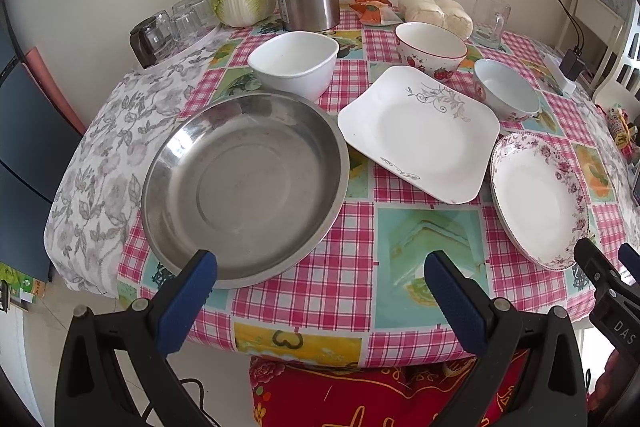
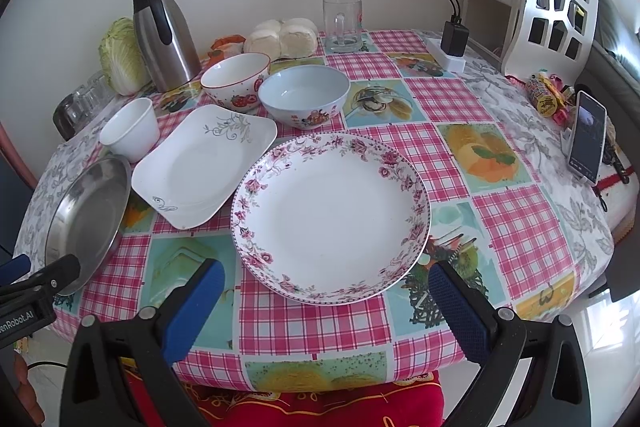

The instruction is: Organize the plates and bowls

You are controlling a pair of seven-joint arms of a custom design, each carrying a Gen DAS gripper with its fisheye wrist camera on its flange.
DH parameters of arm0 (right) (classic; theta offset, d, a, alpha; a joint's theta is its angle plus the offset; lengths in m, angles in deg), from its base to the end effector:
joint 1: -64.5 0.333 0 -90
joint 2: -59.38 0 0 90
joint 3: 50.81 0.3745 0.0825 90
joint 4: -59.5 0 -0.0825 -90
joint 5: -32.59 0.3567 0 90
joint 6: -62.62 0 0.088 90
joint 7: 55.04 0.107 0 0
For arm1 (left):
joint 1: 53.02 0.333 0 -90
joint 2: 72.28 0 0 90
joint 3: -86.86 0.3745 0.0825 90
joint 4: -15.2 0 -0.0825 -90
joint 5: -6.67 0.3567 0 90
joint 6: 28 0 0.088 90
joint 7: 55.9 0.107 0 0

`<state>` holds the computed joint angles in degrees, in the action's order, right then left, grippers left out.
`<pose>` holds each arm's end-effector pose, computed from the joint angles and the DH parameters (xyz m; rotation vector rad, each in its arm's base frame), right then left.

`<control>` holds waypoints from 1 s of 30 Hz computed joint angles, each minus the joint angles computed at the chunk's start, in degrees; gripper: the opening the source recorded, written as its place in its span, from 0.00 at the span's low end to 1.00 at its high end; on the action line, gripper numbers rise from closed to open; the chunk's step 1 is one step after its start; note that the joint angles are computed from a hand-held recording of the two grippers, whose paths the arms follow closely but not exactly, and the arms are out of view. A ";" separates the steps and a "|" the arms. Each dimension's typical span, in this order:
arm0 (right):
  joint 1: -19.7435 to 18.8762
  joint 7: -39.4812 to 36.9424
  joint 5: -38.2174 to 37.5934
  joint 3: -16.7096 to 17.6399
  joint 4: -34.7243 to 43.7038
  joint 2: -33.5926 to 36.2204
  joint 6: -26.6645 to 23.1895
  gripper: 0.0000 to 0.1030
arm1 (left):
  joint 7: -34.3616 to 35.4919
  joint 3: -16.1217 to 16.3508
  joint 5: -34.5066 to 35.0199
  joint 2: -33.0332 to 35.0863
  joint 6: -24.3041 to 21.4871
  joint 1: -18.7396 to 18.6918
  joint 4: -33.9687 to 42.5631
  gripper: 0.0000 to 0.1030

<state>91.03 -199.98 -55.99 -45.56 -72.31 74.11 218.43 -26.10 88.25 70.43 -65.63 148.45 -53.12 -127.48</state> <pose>0.4192 0.3013 0.3125 -1.6161 2.0177 -0.6549 0.4679 -0.0625 0.3523 -1.8841 1.9324 -0.4162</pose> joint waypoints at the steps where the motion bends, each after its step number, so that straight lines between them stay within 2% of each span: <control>1: 0.00 -0.02 -0.01 -0.01 -0.02 -0.01 0.02 1.00 | -0.05 0.02 0.06 -0.02 0.00 -0.01 0.00 1.00; 16: 0.18 -0.77 0.26 -0.14 0.28 0.34 0.12 1.00 | -1.72 -0.52 2.24 -0.08 -1.11 0.16 0.40 1.00; 30: 0.29 -1.13 0.40 -0.16 0.40 0.46 0.17 1.00 | -0.80 -0.66 1.34 -0.01 -1.38 0.07 0.47 1.00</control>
